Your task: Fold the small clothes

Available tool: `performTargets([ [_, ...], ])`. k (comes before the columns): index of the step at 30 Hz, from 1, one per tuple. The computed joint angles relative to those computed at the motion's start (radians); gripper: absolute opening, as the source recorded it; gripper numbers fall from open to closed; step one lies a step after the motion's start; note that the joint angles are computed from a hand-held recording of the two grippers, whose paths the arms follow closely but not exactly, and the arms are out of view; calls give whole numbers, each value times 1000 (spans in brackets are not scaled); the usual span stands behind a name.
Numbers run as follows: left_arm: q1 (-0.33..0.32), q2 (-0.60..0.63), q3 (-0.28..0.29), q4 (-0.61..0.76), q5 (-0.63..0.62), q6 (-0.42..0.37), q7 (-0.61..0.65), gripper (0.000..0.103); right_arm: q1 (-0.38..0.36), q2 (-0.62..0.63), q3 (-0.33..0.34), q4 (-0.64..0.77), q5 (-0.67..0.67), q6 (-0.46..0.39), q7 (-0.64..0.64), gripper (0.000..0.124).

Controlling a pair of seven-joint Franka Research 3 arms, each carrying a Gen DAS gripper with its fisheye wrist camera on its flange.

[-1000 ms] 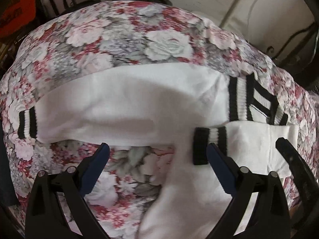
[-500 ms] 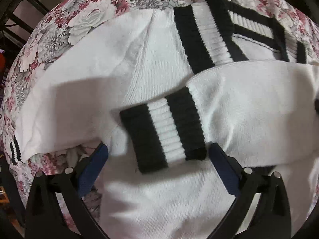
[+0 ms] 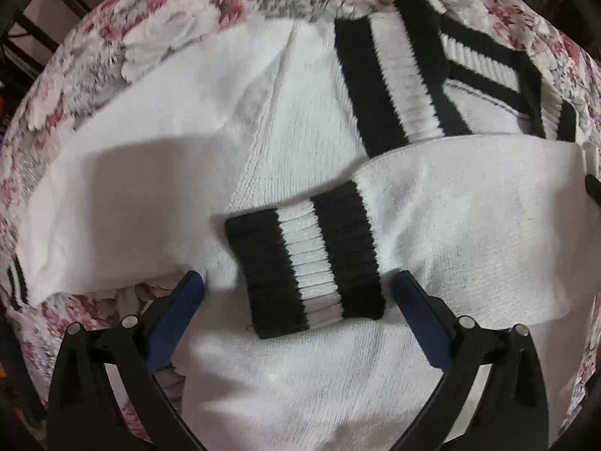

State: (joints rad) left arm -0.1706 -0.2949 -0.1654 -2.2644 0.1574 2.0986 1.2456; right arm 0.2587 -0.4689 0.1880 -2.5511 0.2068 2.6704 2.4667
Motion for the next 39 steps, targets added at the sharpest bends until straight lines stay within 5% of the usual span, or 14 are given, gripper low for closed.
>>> performTargets([
  [6,9,-64,10,-26,16,39,-22,99,-46,-32,51,36,-110,-32,69,9],
  [7,15,-56,14,-18,18,34,-24,99,-65,-38,63,36,-132,-43,92,18],
  [8,21,-53,15,-18,19,29,-30,99,-82,-53,70,27,-151,-56,115,41],
  [9,25,-47,18,-18,17,23,-32,99,-111,-67,87,20,-181,-78,154,45],
  [12,29,-49,29,-37,2,23,-15,99,-74,-60,27,-16,-139,-26,123,45],
  [16,31,-39,24,-41,13,43,4,99,-77,-25,37,-7,-147,17,98,45],
  [18,27,-22,19,-35,12,46,14,99,-67,8,34,5,-148,39,75,14],
  [19,16,-17,-3,-33,12,43,-15,99,-37,29,13,9,-114,68,50,8],
  [22,9,-10,-11,-37,28,53,-33,99,-104,31,90,57,-218,-15,117,8],
  [26,0,-15,-9,-46,24,56,-44,99,-61,66,44,60,-201,-45,85,9],
  [31,13,-67,18,-65,20,46,-21,99,-97,67,112,149,-353,-72,232,20],
  [35,17,-74,0,-73,55,36,-17,99,13,118,75,213,-317,-88,142,27],
  [37,13,-52,-18,-80,95,25,-14,99,55,192,87,275,-282,-183,79,40],
  [39,12,-59,-27,-89,126,39,-34,99,88,236,89,305,-312,-274,59,37],
])
